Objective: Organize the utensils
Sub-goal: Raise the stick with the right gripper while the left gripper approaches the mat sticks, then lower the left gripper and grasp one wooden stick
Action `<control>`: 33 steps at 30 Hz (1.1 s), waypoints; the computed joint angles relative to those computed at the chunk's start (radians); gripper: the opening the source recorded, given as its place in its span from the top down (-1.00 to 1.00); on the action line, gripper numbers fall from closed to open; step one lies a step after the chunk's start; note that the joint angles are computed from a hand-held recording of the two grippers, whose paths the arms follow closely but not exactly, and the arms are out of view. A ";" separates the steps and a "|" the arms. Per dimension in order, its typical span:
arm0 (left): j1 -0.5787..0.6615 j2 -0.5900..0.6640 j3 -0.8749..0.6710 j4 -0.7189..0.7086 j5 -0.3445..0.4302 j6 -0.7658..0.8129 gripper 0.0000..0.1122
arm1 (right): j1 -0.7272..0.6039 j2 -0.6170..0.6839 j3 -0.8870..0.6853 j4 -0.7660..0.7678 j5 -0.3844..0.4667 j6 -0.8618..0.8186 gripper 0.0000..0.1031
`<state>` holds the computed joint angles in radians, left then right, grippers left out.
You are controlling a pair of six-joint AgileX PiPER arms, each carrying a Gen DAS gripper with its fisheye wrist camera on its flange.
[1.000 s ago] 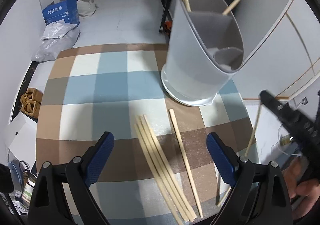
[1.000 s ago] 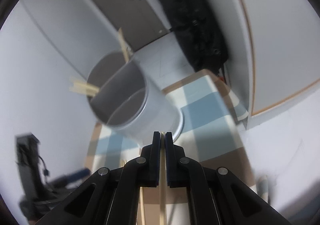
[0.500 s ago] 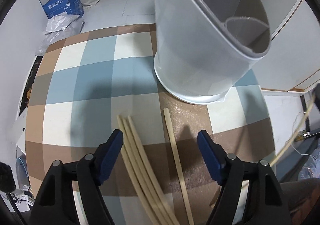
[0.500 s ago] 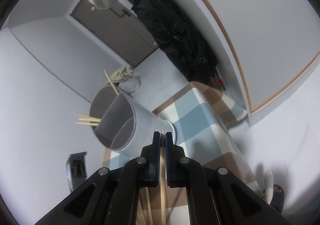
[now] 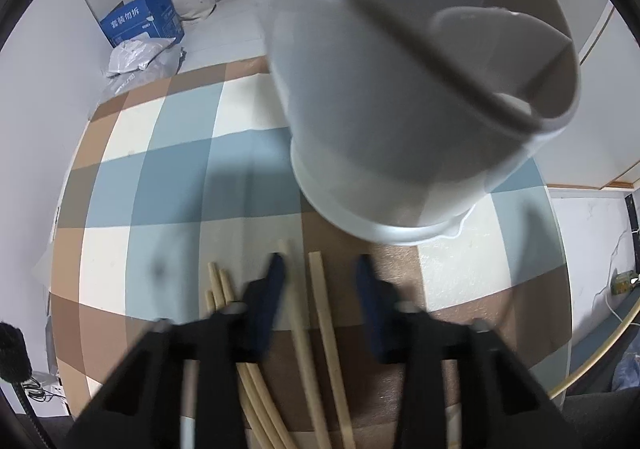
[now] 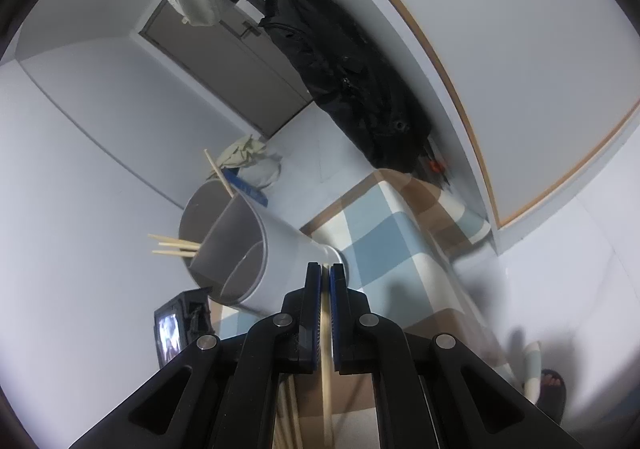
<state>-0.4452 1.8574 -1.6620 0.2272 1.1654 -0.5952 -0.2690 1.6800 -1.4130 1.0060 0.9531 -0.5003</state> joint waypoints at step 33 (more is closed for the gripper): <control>0.119 -0.233 0.249 -0.127 -0.109 -0.002 0.50 | 0.041 -0.057 0.040 -0.022 -0.044 -0.023 0.93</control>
<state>-0.3264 1.6248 -1.4135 0.1005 1.0566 -0.5975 -0.2281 1.6233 -1.3726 0.9840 0.9088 -0.5234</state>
